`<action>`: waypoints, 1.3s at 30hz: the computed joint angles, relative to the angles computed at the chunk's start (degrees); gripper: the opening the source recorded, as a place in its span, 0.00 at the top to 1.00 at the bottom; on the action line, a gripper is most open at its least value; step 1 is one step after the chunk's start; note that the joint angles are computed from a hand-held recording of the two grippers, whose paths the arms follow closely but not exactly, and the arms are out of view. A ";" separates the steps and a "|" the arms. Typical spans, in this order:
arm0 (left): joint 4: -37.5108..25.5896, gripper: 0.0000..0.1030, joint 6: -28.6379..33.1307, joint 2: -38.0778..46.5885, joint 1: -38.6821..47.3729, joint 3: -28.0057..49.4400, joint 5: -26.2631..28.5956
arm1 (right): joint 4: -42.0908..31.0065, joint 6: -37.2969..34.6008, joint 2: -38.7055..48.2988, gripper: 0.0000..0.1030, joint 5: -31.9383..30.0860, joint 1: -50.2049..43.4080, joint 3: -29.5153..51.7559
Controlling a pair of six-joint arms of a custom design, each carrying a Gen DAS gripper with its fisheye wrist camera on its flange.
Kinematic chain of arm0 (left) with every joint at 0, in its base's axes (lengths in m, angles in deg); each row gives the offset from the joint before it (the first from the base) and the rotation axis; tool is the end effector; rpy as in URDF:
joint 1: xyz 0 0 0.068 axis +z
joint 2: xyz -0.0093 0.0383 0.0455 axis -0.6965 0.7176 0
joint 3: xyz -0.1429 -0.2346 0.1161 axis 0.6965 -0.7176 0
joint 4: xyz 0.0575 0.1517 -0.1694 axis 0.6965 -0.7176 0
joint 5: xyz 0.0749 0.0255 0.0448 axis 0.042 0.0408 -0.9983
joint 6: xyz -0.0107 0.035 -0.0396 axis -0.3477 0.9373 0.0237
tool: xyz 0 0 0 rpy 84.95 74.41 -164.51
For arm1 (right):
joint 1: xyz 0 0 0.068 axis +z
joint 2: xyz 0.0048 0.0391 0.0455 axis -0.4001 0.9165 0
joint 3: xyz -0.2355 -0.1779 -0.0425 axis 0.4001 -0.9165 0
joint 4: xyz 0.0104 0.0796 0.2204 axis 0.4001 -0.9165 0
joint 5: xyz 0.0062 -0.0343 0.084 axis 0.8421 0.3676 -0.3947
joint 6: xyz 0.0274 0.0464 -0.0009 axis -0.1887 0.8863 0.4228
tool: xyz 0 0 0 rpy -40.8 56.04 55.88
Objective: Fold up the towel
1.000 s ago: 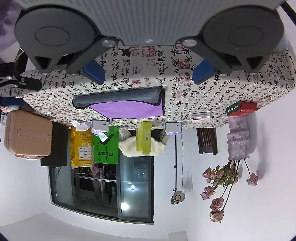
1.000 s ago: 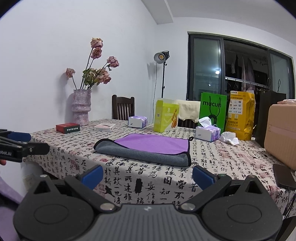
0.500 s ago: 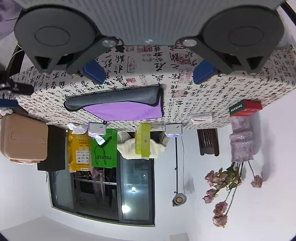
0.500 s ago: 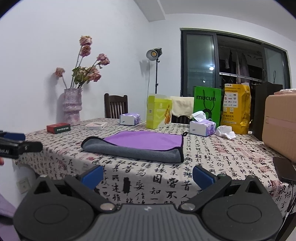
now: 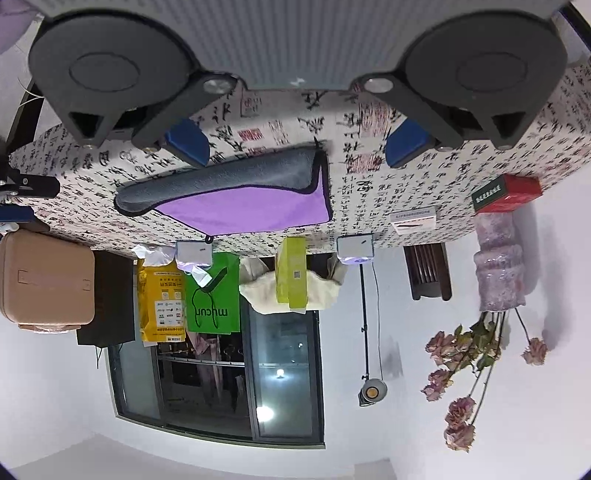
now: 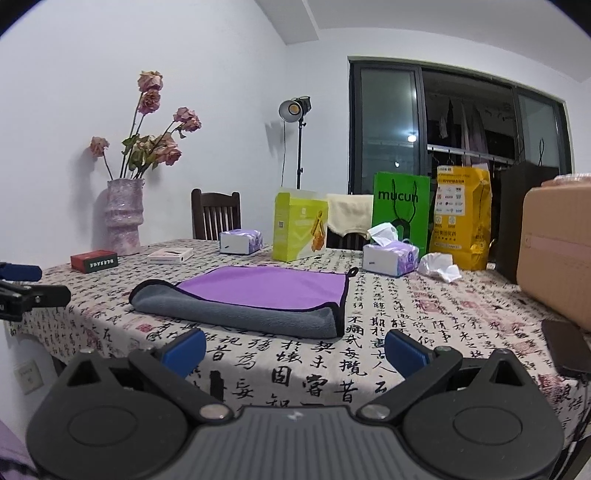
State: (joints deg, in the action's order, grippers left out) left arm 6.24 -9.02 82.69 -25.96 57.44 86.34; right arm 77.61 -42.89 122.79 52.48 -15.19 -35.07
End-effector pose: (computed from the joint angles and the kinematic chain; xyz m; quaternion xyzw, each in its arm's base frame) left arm 0.2559 0.0713 0.1472 0.0467 0.7902 0.0073 0.6110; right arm 0.2865 0.0485 0.1327 -0.1284 0.7736 0.1011 0.6123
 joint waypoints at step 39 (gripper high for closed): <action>-42.47 0.70 -4.76 19.02 -2.05 45.93 4.56 | -46.97 -2.35 19.42 0.71 -14.34 -6.14 54.92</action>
State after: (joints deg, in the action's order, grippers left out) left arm -36.23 -13.78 101.70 -28.01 103.38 90.89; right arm 30.64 -45.25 142.20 38.14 -21.34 19.85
